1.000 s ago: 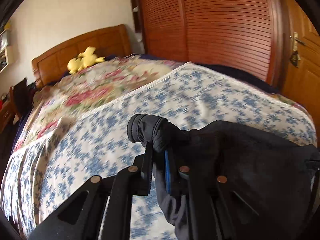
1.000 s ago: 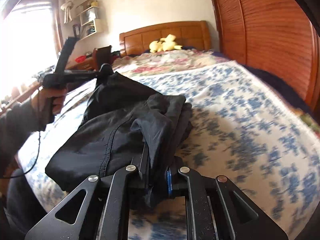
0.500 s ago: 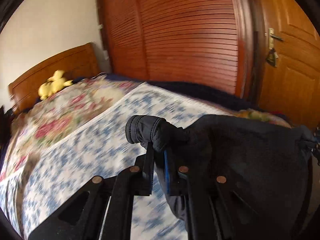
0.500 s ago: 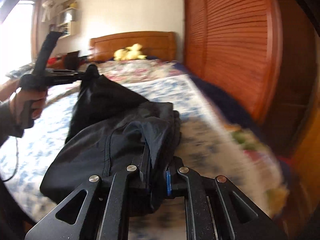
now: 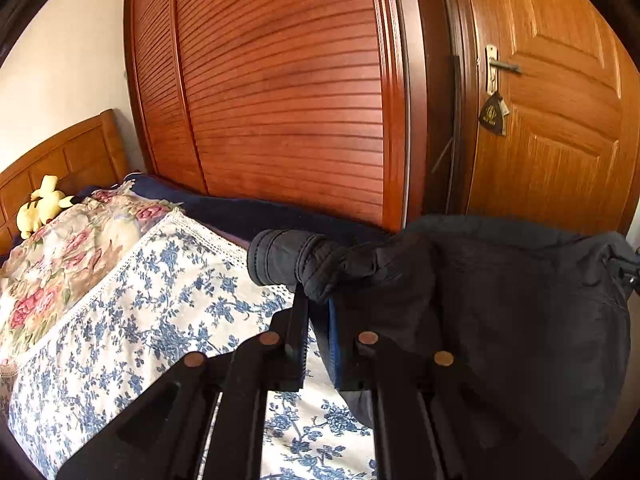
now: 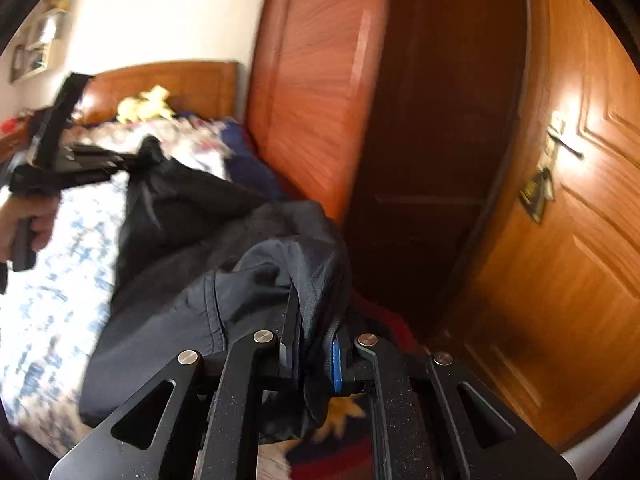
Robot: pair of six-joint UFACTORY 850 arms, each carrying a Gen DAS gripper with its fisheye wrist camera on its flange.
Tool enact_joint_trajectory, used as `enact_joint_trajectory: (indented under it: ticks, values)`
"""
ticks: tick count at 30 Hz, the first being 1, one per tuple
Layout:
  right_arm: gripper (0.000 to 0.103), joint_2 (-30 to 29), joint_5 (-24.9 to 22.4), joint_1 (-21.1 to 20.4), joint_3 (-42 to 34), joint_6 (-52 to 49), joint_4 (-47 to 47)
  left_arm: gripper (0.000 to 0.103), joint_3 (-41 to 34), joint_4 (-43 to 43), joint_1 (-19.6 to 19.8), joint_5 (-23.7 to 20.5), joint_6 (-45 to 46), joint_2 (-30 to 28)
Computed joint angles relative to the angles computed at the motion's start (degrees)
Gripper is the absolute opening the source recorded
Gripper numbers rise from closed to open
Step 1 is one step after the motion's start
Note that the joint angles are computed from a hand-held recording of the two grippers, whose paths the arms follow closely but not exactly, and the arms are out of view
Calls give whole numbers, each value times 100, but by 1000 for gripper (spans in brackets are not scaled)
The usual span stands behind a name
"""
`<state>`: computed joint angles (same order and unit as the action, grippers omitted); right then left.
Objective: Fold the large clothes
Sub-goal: 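Lift and carry the jacket bundle toward the wardrobe with both tools, then lower the jacket onto the bed corner by the wardrobe, open both tools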
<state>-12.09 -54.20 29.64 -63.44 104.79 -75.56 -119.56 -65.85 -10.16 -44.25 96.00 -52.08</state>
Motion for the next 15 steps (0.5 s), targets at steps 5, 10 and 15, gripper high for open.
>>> enact_joint_trajectory:
  ticks: [5, 10, 15]
  values:
    - [24, 36, 23, -120, 336, 628, 257, 13, 247, 135, 95, 0, -20, 182]
    - [60, -16, -808, -10, 172, 666, 438, 15, 627, -112, 360, -495, 428, 472]
    - [61, -90, -759, 74, -104, 420, 285, 27, 1049, -131, 662, -1029, 664, 758]
